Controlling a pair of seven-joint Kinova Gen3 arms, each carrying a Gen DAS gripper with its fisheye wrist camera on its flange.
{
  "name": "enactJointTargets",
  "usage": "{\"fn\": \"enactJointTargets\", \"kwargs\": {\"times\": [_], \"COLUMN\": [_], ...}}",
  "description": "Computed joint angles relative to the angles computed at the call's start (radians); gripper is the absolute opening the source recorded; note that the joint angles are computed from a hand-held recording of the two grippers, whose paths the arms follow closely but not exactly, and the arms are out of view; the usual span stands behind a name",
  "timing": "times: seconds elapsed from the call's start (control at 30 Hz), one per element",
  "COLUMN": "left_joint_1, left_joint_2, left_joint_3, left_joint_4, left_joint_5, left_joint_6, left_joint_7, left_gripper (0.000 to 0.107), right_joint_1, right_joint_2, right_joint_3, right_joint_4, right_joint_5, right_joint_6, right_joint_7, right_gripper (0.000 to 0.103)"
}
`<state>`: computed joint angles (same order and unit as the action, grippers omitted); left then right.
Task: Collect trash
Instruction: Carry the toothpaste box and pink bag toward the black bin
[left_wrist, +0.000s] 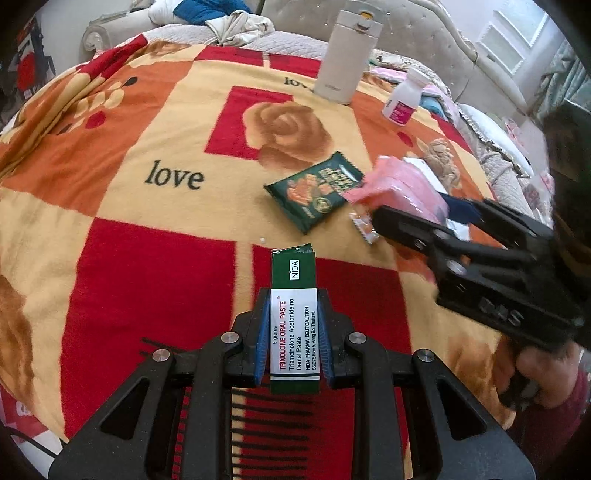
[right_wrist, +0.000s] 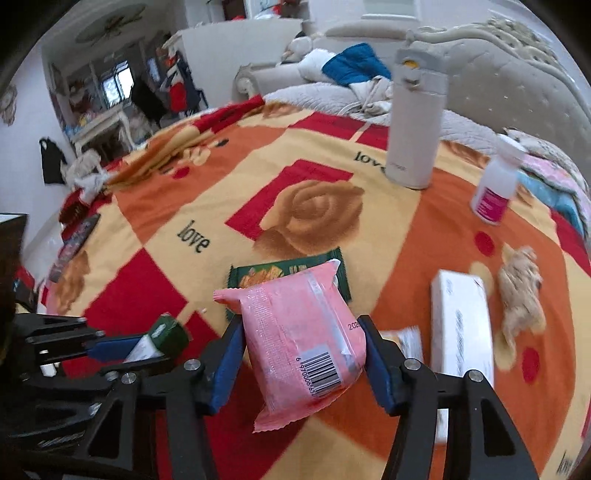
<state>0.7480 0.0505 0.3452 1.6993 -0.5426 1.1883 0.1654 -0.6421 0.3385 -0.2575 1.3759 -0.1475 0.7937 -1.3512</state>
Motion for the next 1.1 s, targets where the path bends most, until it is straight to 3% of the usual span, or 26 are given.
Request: {"fn": "enactJointTargets", "kwargs": {"times": [0.33, 0.53, 1.1], "left_joint_1": [0.094, 0.146, 0.273], "left_joint_2": [0.092, 0.141, 0.326], "left_joint_3": [-0.007, -0.038, -0.140], "left_joint_4": [-0.120, -0.185, -0.459], "left_joint_5": [-0.053, -0.056, -0.038], "left_joint_6": [0.062, 0.056, 0.089], "left_joint_7": [-0.007, -0.040, -0.233], "left_gripper": [0.021, 0.021, 0.021], "right_joint_1": [0.084, 0.130, 0.254], "right_joint_2": [-0.193, -0.285, -0.422], "right_joint_3": [0.005, 0.024, 0.119], "right_joint_4": [0.236, 0.334, 0.469], "right_joint_5": [-0.080, -0.112, -0.208], "right_joint_6": [-0.064, -0.088, -0.088], "right_joint_7": [-0.034, -0.028, 0.047], "right_gripper": [0.058, 0.058, 0.058]}}
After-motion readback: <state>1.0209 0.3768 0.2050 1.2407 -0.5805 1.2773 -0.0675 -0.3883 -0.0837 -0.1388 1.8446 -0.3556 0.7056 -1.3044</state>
